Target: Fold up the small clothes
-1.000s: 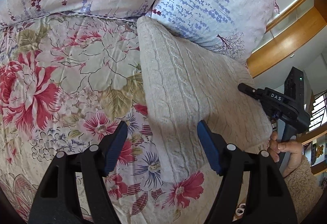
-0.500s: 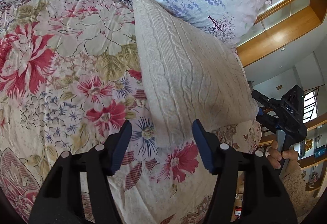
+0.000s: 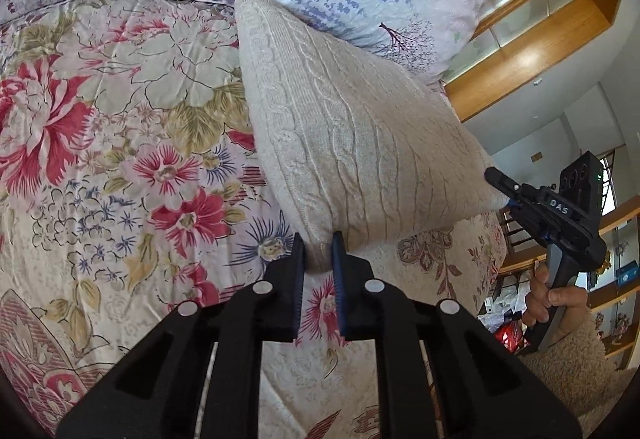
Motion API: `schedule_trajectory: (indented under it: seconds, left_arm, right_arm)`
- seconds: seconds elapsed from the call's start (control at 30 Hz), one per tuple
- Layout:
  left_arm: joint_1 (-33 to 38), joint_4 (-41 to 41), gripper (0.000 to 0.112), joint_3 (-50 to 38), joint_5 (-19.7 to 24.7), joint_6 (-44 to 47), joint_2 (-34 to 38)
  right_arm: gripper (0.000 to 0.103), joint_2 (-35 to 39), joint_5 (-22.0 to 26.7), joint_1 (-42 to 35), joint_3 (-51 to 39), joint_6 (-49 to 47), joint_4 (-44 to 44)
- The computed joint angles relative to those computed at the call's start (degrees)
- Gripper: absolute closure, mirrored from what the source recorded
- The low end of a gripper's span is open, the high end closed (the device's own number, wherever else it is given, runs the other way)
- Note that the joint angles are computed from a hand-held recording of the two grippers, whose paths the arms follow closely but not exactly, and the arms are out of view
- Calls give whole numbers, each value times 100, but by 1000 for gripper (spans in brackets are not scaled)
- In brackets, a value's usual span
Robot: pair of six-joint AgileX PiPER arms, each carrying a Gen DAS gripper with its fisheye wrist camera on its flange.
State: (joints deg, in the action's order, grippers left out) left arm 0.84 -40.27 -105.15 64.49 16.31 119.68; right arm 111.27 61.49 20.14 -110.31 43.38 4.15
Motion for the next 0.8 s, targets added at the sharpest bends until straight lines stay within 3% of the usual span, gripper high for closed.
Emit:
schedule_trajectory:
  seconds: [0.17,0.53,0.7,0.77,0.8]
  left_arm:
    - [56,12,101,175,-8,235,16]
    - [-21,179,100,205,-92,375,108]
    - [-7,91,93,84,2,316,168]
    - [53,-53,91,90,79,363,135]
    - [108,-158,84,81,129,399,110]
  right_arm:
    - [93,88,386,158,195,-10,-302]
    - [92,133,331,284,523,-281,-652]
    - [92,118,237,175,549,-302,-457]
    - [85,102,239,101,484,-429,-274]
    - [76,89,235,67,460,-430,-219]
